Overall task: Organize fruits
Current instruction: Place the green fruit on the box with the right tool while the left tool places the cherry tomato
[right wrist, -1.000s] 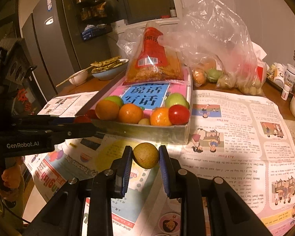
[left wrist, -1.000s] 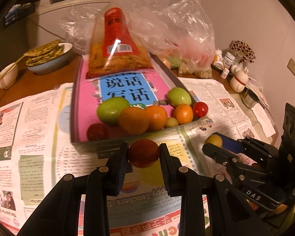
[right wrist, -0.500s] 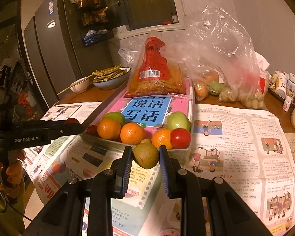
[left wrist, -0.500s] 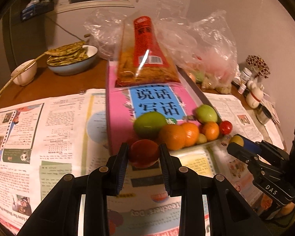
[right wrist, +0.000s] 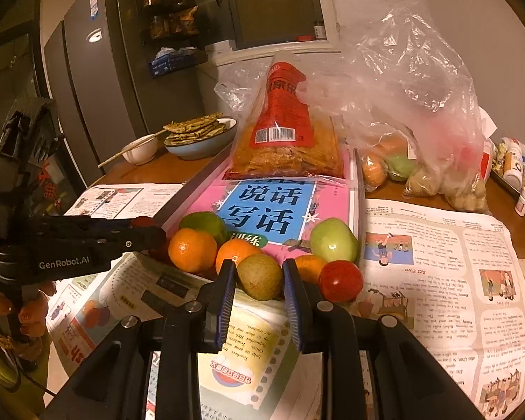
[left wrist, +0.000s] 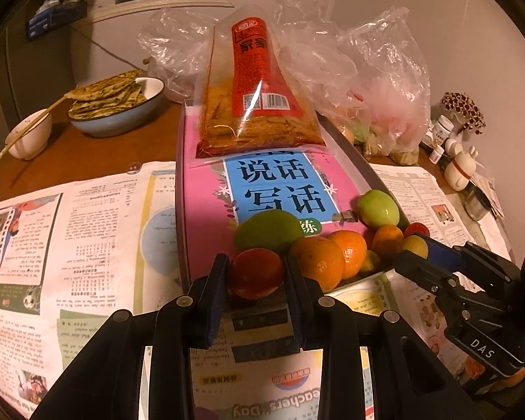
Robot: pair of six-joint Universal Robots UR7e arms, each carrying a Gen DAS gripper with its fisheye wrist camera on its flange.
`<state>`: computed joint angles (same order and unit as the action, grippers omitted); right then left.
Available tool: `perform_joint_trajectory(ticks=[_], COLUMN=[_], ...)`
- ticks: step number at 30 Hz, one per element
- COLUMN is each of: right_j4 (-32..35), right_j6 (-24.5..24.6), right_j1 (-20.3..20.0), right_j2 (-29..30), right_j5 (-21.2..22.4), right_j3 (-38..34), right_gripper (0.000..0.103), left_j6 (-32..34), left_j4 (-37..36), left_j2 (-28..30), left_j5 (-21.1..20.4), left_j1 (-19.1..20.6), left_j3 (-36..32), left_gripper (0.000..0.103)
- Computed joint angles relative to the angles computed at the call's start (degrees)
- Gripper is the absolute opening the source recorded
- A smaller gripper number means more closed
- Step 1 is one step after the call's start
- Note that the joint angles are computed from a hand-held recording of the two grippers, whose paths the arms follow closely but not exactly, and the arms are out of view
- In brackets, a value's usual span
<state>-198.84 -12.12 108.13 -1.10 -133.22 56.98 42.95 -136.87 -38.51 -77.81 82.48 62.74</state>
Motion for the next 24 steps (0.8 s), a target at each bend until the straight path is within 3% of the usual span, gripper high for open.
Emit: perform_joint_trajectory(ticks=[24], right_j4=[1.46], right_j6=[-4.06], right_j1=[-0.68], right_j2=[4.0], right_j5=[-1.67], right_j3=[-7.28], right_gripper=[0.028], left_j6=[0.81], left_j4=[-1.96], left_j2=[1.19], left_j5=[1.35], left_j1=[-0.14], left_j3=[-0.02], left_gripper=[0.032])
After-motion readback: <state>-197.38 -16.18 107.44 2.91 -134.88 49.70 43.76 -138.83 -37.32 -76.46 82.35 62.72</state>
